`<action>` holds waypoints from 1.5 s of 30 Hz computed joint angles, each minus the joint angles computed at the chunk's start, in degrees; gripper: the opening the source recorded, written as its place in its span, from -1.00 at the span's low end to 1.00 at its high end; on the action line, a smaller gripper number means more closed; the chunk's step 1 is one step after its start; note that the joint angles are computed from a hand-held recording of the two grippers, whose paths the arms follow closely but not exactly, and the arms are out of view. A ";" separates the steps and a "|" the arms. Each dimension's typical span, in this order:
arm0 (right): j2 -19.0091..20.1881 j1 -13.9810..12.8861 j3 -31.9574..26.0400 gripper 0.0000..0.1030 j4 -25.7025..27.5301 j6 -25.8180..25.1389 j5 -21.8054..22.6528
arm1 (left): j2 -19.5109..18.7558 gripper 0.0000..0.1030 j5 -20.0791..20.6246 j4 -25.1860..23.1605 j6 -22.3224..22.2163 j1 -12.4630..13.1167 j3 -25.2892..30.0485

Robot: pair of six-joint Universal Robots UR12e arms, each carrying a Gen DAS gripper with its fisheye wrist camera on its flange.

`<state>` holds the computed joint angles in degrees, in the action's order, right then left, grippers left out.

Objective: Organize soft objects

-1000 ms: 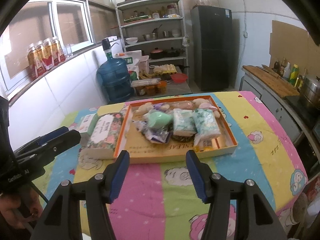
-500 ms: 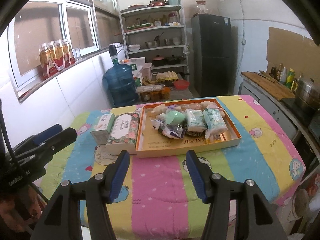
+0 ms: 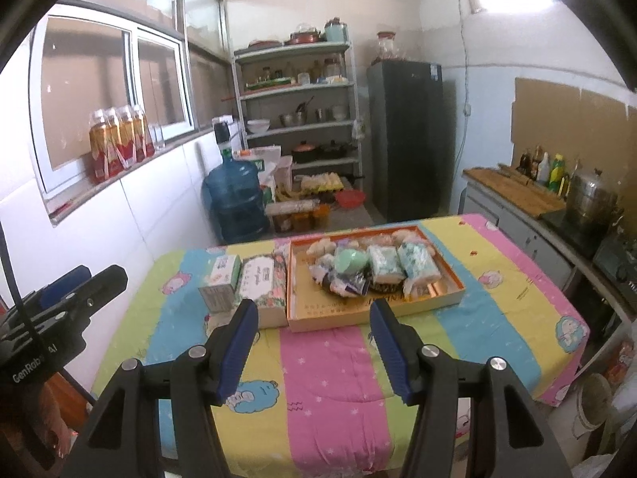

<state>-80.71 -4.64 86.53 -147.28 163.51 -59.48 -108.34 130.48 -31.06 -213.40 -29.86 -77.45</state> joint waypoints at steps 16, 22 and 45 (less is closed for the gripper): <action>-2.91 -0.60 1.94 0.13 -1.67 -0.27 -0.75 | 0.57 0.32 3.88 -3.68 -2.72 -1.61 1.16; -3.18 -0.74 2.21 0.13 -1.54 -0.57 -0.38 | 0.66 0.32 4.29 -4.65 -3.51 -1.82 1.30; -3.21 -0.53 2.19 0.13 -1.44 -0.31 -0.27 | 0.99 0.32 4.48 -5.58 -3.84 -1.72 1.12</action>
<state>-83.92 -5.17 88.72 -148.72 163.20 -59.75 -107.35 134.97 -36.64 -217.24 -31.58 -76.33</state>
